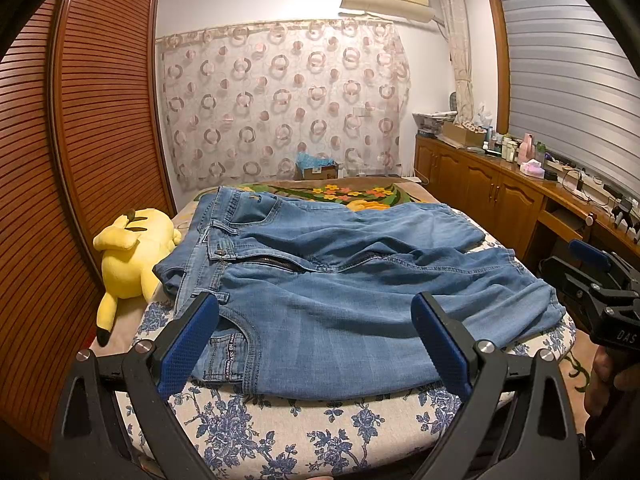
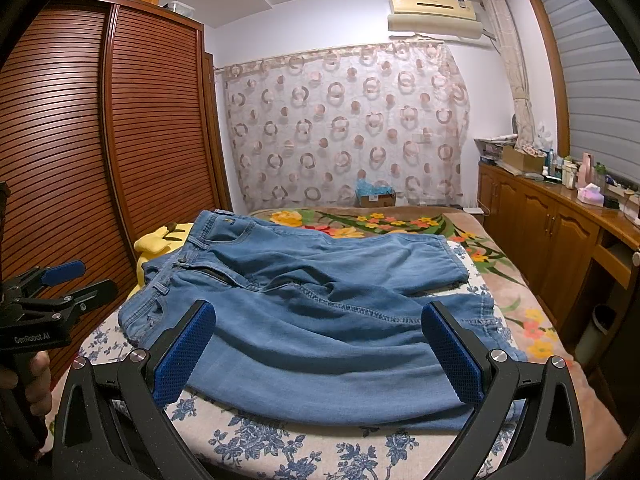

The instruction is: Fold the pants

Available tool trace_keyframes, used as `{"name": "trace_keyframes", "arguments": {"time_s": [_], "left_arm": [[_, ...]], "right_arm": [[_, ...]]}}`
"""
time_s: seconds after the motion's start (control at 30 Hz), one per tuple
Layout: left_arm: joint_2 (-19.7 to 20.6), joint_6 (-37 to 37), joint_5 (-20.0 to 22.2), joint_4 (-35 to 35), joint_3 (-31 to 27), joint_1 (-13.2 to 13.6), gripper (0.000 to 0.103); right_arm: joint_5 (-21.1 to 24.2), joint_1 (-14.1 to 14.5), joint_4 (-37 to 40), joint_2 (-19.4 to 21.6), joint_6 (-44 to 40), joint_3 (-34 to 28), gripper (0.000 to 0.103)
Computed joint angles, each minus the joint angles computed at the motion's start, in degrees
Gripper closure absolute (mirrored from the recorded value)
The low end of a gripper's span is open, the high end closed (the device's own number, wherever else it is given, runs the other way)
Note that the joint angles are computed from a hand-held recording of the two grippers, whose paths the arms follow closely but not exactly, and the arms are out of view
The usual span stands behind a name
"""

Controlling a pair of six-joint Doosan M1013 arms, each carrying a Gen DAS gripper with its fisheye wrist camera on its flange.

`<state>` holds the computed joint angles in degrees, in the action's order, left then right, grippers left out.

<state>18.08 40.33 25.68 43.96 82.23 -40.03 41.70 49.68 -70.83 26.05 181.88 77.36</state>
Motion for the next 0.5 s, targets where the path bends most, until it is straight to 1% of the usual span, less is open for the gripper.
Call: {"name": "trace_keyframes", "arguments": {"time_s": [0.5], "left_arm": [[0.0, -0.1, 0.0, 0.1, 0.0, 0.0, 0.006]], "right_arm": [[0.0, 0.0, -0.2, -0.1, 0.1, 0.1, 0.001]]}}
